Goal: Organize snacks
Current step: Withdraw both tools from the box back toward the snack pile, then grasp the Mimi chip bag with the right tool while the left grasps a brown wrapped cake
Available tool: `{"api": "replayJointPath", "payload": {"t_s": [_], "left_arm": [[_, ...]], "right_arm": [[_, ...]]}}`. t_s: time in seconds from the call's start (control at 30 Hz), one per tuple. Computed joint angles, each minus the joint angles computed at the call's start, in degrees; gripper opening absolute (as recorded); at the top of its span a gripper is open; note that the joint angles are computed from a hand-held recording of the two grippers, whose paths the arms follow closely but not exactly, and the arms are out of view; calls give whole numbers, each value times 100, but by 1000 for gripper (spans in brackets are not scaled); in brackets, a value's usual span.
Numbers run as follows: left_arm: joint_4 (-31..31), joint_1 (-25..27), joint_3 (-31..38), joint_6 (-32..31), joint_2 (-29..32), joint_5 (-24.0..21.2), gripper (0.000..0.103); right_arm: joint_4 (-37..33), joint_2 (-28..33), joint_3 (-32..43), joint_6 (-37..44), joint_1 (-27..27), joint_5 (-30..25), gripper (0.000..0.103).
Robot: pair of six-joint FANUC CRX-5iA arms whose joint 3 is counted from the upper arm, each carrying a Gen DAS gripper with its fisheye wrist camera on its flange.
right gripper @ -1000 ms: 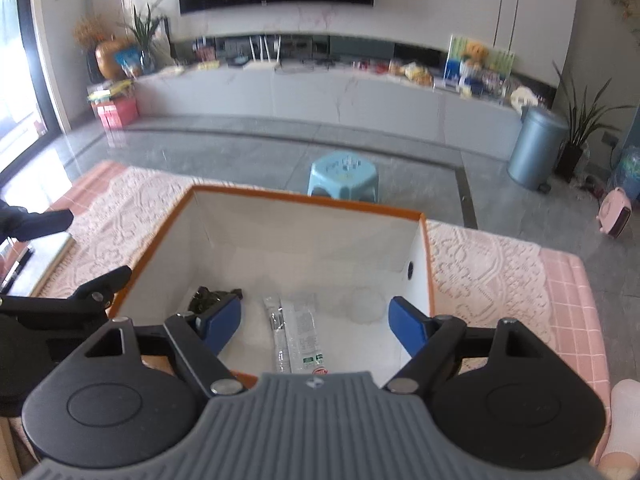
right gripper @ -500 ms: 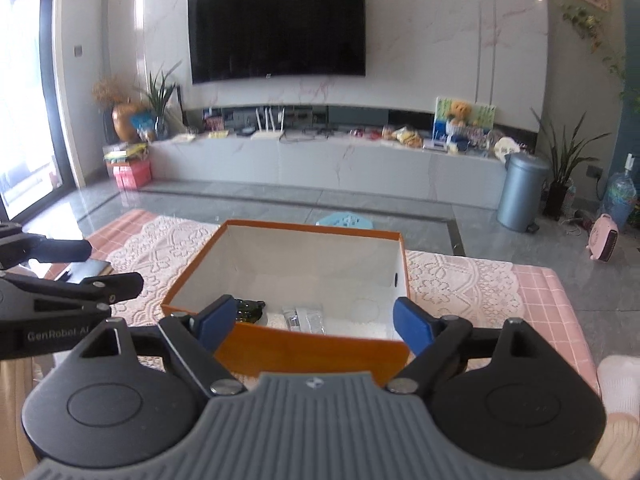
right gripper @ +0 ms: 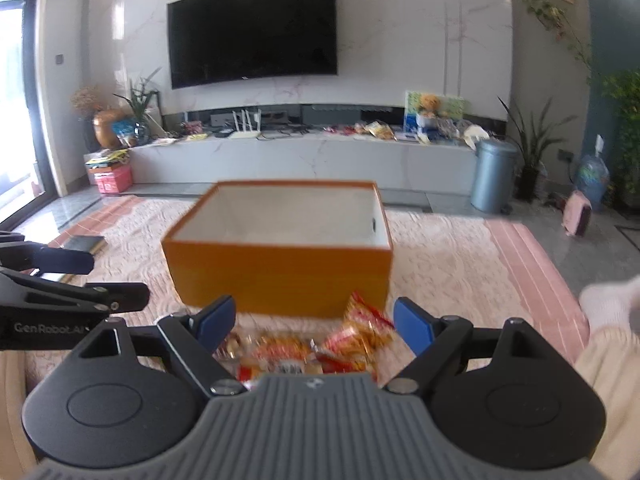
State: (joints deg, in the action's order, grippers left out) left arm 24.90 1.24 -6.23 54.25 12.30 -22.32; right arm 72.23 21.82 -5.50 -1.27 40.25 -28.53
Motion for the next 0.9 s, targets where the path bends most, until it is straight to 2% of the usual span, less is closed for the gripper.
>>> {"api": "replayJointPath", "payload": {"t_s": [0.1,0.2,0.27,0.43,0.6,0.9], "left_arm": [[231,45,-66,-22,33,-142,82],[459,105,-56,-226,121,-367,77],[869,90,-303,-677,76,-261,77],[1562,143,-395,-1367,219,-519,77],[1610,202,-237,-1335,458,-759,73],[1384,235,114,-1058,842,-970,73]], "right_arm": [[-401,54,-23,151,80,-128,84],[-682,127,-14,255,137,-238,84],[-995,205,95,476,167,-270,84],[-1615,431,457,1077,188,-432,84],[-1910,641,705,1495,188,-638,83],[-2634,1002,1152,2154,97,-748,79]]}}
